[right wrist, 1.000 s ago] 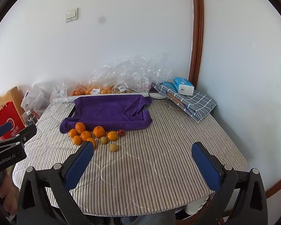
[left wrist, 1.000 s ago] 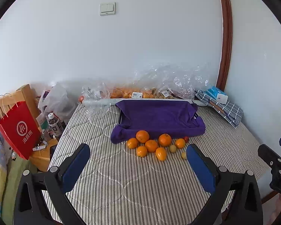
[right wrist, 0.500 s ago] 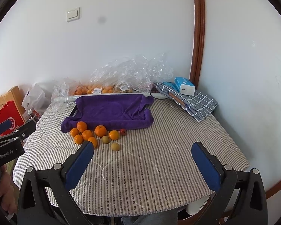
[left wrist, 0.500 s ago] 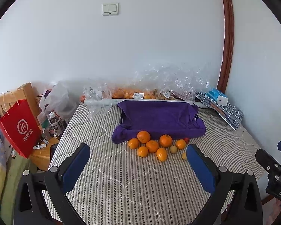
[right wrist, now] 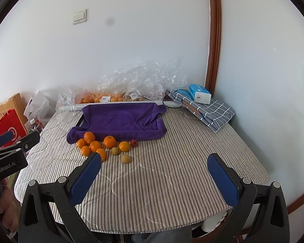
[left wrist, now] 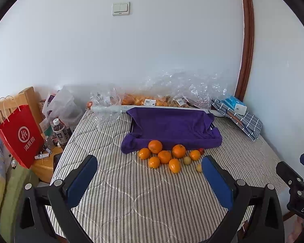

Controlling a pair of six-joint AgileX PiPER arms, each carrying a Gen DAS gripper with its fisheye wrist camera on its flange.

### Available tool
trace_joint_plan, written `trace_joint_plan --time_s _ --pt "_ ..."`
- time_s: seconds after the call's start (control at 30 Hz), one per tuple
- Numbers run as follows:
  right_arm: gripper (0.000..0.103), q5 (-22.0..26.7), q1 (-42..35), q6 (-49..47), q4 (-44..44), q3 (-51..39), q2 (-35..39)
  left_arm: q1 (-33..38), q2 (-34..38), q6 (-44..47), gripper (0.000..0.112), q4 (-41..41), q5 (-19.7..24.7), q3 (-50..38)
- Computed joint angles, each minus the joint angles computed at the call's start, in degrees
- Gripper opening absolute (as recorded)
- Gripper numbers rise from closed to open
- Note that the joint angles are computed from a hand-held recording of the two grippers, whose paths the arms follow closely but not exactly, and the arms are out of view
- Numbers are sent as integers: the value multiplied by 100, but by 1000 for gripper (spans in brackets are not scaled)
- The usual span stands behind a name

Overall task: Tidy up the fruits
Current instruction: 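Move both tools toward the fruit cluster beside the purple towel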

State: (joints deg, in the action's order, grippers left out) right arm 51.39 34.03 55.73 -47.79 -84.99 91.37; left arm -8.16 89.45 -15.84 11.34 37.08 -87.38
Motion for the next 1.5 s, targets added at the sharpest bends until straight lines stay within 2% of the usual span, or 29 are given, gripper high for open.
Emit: trace_joint_plan --time_s 0.8,1.1,1.5 --pt "103 -8 14 28 35 -33 59 87 8 148 103 -164 -24 -24" --pt "103 -42 23 10 7 -139 157 134 111 125 103 7 -20 -111" --pt "103 -657 -550 -262 497 -556 739 429 849 356 103 -227 -29 -690"
